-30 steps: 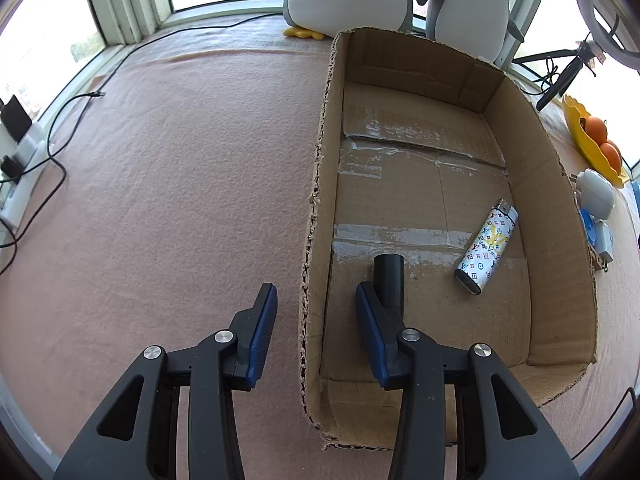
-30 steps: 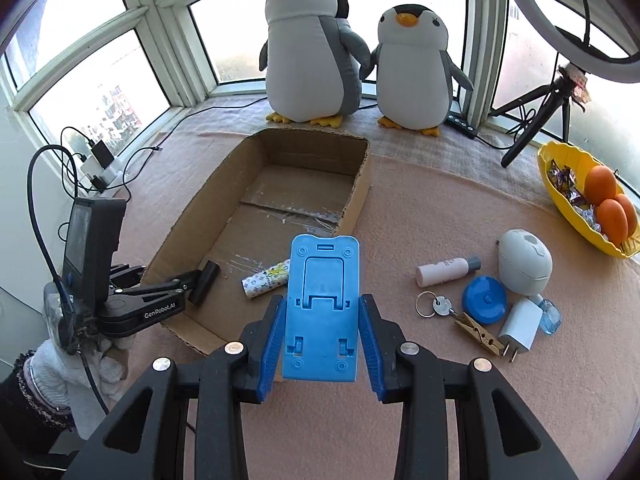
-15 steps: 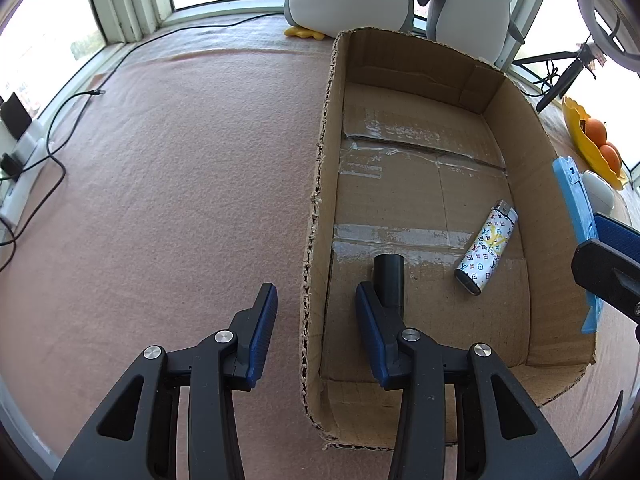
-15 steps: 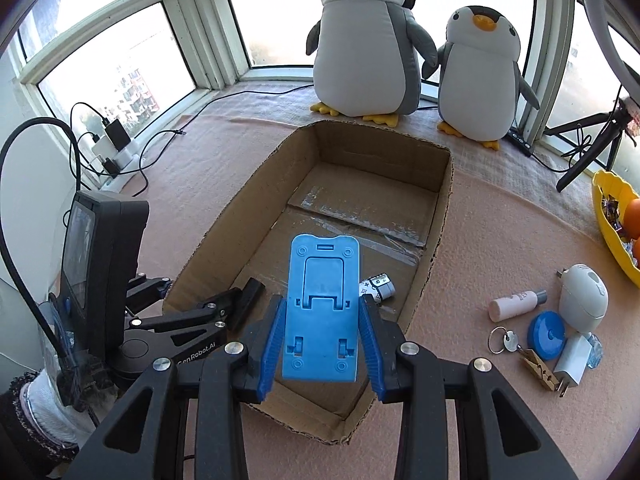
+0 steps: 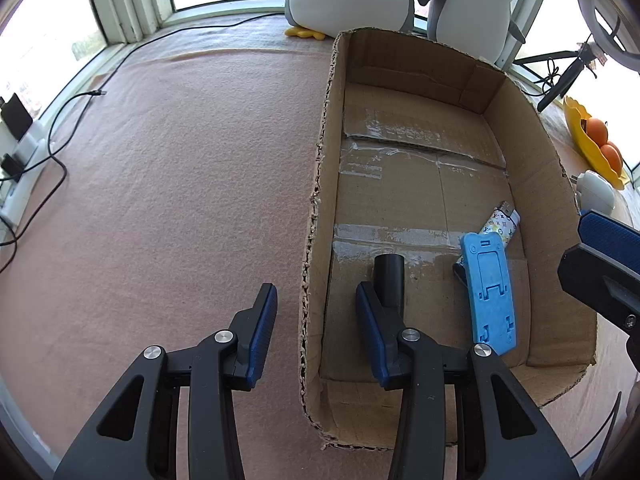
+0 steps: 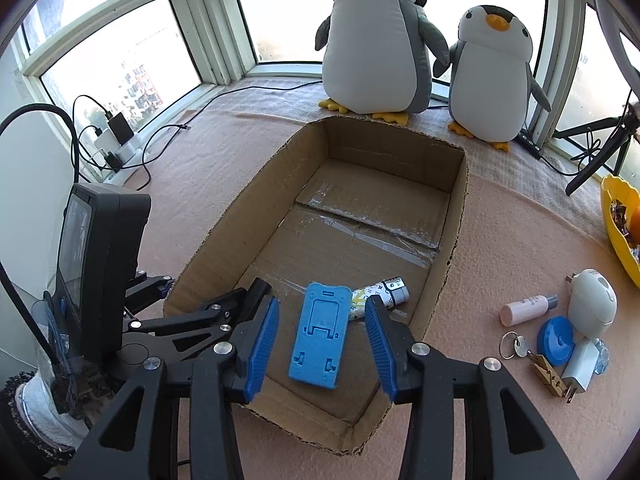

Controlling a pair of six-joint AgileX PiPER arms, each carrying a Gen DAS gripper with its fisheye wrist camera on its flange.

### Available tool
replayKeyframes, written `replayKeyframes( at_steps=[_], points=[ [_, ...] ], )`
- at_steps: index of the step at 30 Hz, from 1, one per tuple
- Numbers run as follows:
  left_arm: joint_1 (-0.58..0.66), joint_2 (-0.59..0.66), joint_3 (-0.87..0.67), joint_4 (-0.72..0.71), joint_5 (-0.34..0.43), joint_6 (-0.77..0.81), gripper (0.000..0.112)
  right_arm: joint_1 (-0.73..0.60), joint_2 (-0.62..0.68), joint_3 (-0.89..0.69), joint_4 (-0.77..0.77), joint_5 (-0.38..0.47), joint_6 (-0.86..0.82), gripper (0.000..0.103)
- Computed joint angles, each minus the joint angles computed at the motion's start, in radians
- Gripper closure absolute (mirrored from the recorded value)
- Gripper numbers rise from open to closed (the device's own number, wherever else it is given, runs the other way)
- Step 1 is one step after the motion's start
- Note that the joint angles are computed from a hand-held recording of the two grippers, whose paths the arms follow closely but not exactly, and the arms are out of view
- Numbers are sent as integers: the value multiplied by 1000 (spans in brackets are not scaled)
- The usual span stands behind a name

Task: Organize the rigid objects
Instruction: 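Carry the blue phone stand with the right tool into the box and release, then move the right tool to the white charger plug and grasp it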

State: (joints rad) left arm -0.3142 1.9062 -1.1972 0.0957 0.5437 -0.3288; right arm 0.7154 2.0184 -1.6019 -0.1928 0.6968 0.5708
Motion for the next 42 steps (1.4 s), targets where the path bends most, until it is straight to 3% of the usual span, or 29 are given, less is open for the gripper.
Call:
replayKeyframes(
  at_steps=[11,20,31,42],
  points=[
    [0,1,0,2,0,-1,71,-34,-56,65,30,-36,18,61],
    [-2,1,0,2,0,-4,71,-88,-165,206,-58,-61,144,61],
    [-3,2,0,7,-1,-7,71,-251,-319,432,-113,-85,240,55],
    [-7,4,-2,18,1,-17,71,-435,-326,507,-24,-87,193,55]
  ],
)
